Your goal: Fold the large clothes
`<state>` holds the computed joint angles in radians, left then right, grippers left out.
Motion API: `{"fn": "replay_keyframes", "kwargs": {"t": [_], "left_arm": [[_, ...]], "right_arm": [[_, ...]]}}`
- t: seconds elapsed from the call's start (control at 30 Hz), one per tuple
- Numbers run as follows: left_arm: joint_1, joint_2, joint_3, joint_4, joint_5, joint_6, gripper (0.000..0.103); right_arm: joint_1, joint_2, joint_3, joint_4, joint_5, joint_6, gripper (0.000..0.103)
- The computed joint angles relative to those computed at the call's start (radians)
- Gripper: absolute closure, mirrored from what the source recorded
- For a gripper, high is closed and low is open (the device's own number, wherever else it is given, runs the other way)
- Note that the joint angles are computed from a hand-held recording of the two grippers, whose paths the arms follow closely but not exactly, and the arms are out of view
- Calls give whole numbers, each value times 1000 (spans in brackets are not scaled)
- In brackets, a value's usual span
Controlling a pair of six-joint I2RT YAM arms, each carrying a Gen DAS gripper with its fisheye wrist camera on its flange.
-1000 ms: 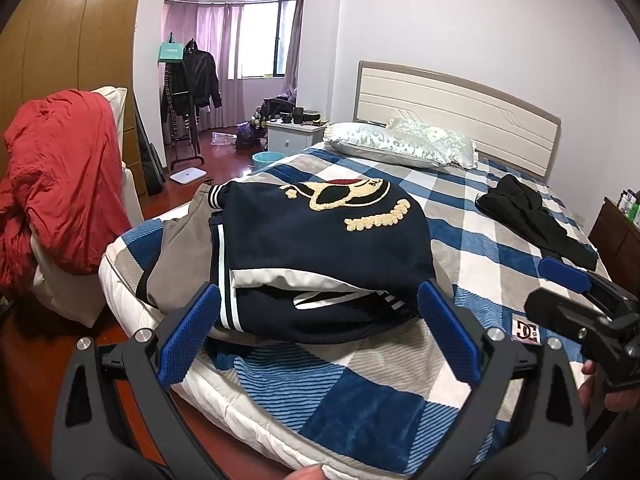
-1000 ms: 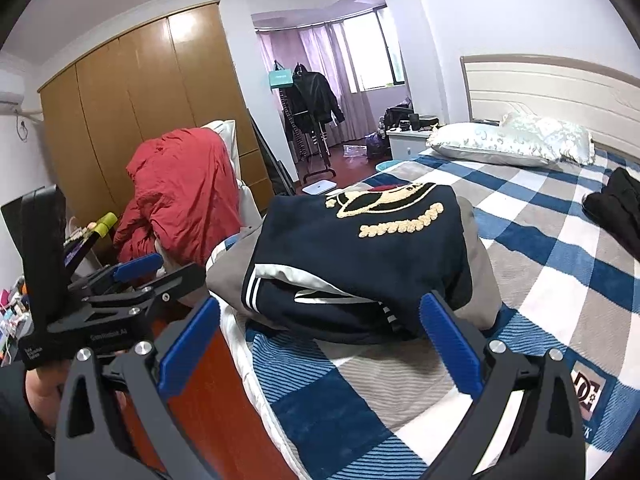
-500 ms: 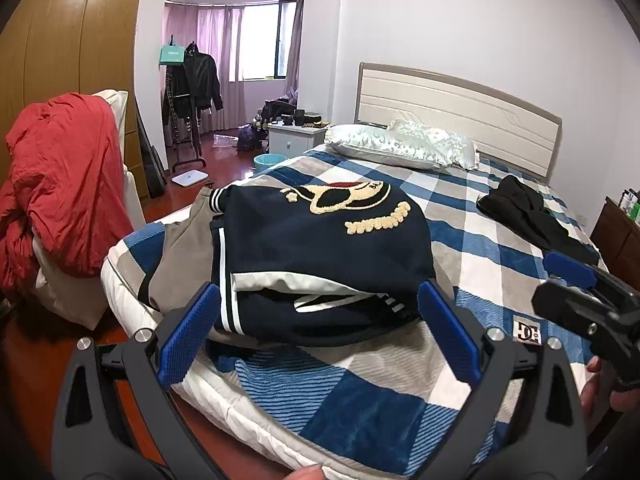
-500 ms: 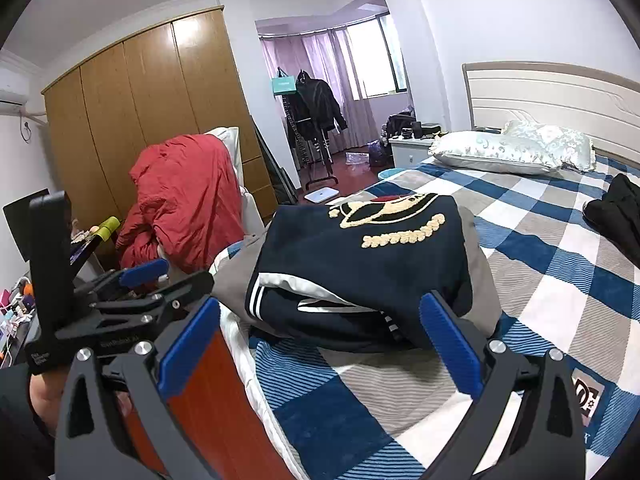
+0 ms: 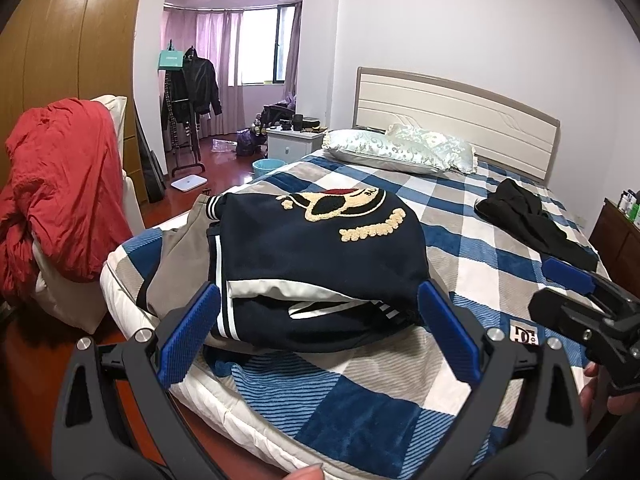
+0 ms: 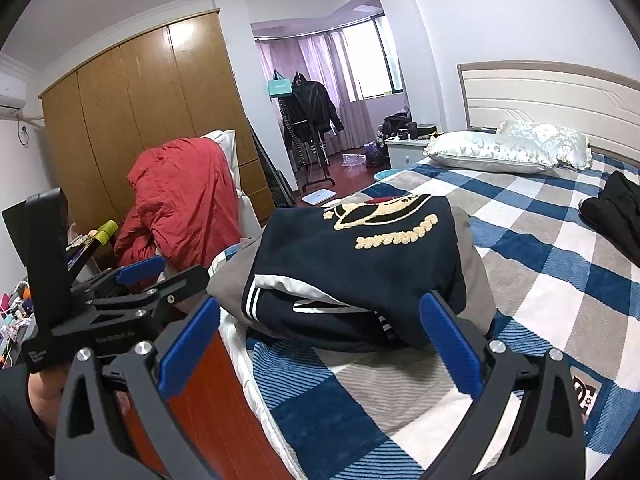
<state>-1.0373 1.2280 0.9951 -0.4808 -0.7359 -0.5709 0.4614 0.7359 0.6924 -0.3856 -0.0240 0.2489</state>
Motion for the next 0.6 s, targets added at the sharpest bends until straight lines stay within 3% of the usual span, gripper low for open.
{"fn": "replay_keyframes", "kwargs": {"t": [0.6], "left_arm": [[-7,6,27,-20,-18,12,7]], "right_arm": [[-18,-23,-12,0,-11,4,5]]}}
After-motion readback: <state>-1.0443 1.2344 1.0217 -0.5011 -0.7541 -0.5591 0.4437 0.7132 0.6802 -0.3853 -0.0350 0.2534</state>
